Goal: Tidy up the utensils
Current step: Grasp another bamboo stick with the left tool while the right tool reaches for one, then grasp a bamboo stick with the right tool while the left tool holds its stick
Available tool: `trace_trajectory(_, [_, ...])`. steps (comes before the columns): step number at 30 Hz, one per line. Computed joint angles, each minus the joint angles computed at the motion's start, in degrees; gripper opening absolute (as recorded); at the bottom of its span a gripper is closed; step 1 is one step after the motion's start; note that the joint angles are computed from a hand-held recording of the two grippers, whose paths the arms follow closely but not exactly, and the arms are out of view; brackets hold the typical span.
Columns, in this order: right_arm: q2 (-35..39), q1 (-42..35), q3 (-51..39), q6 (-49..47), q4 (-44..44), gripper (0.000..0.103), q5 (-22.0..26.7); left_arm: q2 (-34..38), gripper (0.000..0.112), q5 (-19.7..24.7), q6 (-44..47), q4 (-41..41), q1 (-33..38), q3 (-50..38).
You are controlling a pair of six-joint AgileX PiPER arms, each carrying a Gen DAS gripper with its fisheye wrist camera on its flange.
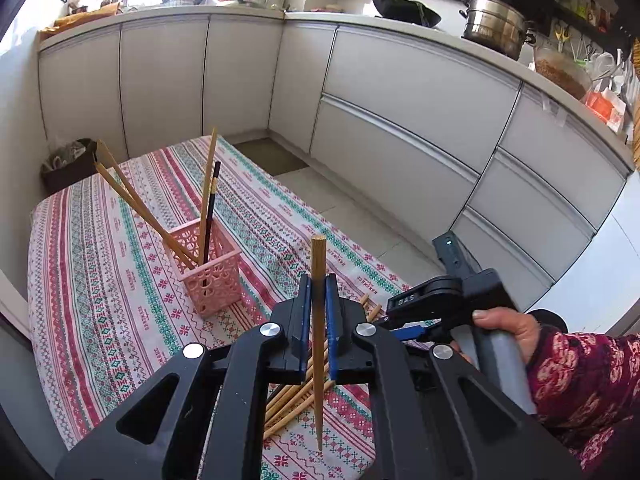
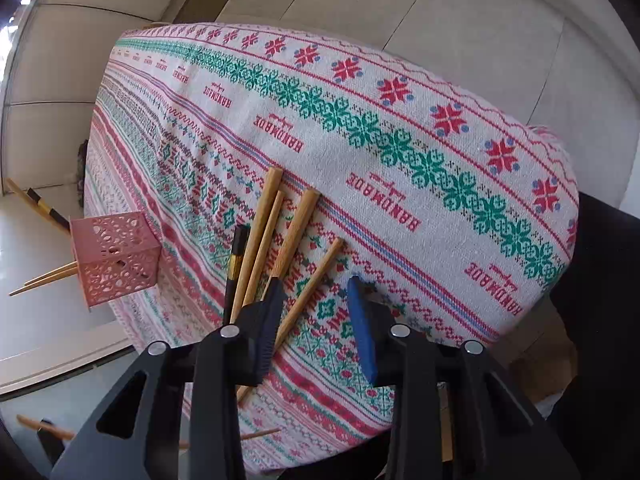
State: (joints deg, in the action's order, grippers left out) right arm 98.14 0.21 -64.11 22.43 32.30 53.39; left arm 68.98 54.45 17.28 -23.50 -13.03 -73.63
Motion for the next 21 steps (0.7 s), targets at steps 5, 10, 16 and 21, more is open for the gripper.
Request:
trace_trajectory(5, [2.16,7.07,-5.95,12.99,-11.49,0.028,0.21,-3.96,0.006,3.23,4.71,-5.31,5.43,-0.61])
trace_trajectory(10, [1.81,10.37,-5.58,11.83,-14.39,0.013,-3.42,-6.62,0.006,4.90,7.28,-9.50,10.12,-0.75])
trace_trajectory(16, [0.09,8.35,-2.11,4.00,-8.56,0.008,-7.95,-7.12,0.006,3.47,4.41,-8.09,11.29,0.99])
trace_trajectory(21, [-4.35,5.52,1.99,-7.82,-0.19,0.006,-11.12,-8.27,0.006,2.43,0.78,-5.45,10.82,1.72])
